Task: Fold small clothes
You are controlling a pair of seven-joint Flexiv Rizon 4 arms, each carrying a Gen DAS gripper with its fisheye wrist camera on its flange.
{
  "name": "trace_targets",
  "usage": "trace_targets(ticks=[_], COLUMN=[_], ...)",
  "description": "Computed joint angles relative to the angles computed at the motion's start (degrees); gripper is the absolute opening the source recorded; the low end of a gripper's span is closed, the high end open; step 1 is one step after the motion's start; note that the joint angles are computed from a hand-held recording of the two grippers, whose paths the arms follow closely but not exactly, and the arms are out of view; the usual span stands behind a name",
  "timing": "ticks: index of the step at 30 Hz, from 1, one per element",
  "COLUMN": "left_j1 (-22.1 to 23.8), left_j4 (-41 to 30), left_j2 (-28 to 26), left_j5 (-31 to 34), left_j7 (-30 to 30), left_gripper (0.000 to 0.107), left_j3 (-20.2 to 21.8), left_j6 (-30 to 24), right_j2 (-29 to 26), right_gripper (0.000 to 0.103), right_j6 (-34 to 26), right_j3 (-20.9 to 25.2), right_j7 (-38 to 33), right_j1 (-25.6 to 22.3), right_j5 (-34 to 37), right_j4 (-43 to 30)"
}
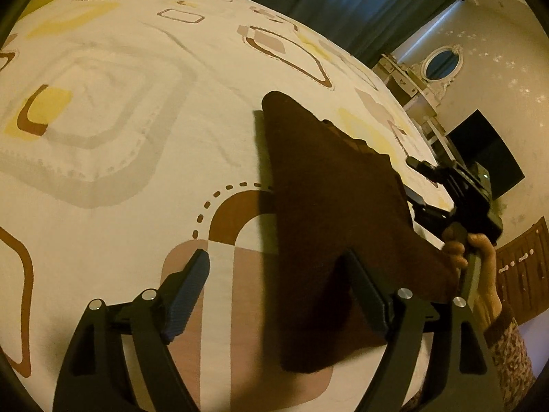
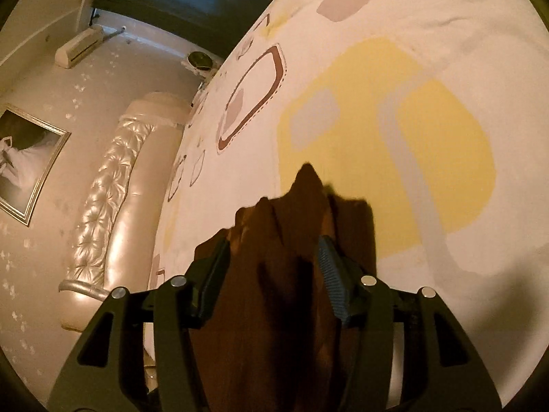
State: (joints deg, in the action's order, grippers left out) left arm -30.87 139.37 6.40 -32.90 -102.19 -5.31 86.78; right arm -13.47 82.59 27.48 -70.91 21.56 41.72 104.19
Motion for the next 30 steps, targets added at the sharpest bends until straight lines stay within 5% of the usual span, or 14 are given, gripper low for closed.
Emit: trace_targets(ticks=[6,8,12,15,20,25,30], left_j1=[-6.2,-5.6,-5.2,-6.1,-7.2,-7.5,-8.1], left_j4=[0.7,0.9,1.0,1.0,1.0,1.0,1.1], left_j2=[-1.0,-1.0,-1.0,-1.1,-1.3,-1.4,-1.6], left_j5=[-15.4,-14.9,-14.6,-16.5,-20.1,-21.4,-23.2], left_j7=[8.9,8.8,8.7,9.9,12.3,13.2,14.0], left_gripper=[0.081,0.081,0.081,0.082,0.082,0.082,0.083], left_j3=[1.4,0.8,0.4,0.6,0.5,0.3,0.0], left_j6=[3.0,3.2,3.2,3.6,4.4,4.7,5.5], right_j2=[-2.6,-3.0,-2.5,-3.5,-3.8,-5.9,-5.7], right_gripper=[0.053,0.053,0.053,0.053,0.053,0.052,0.014], right_j6=[-8.4,-11.9,-11.2,-11.2,-7.6,-9.6,-14.5], right_j3=[2.7,3.3,-3.3,-2.6,-4.4,-0.7,-1.7], right_j7=[-10.0,-14.6,-6.0,-5.4,-0.3,-2.3,-3.1], right_j1=[-3.0,-3.6,3.4,2.5,5.3,1.7,2.6], right_j5=[4.3,7.1,-3.6,-2.2,-9.6,-7.7,-10.5], right_j4=[-6.0,-8.2,-5.8,-6.5,-4.9,-7.2,-7.7])
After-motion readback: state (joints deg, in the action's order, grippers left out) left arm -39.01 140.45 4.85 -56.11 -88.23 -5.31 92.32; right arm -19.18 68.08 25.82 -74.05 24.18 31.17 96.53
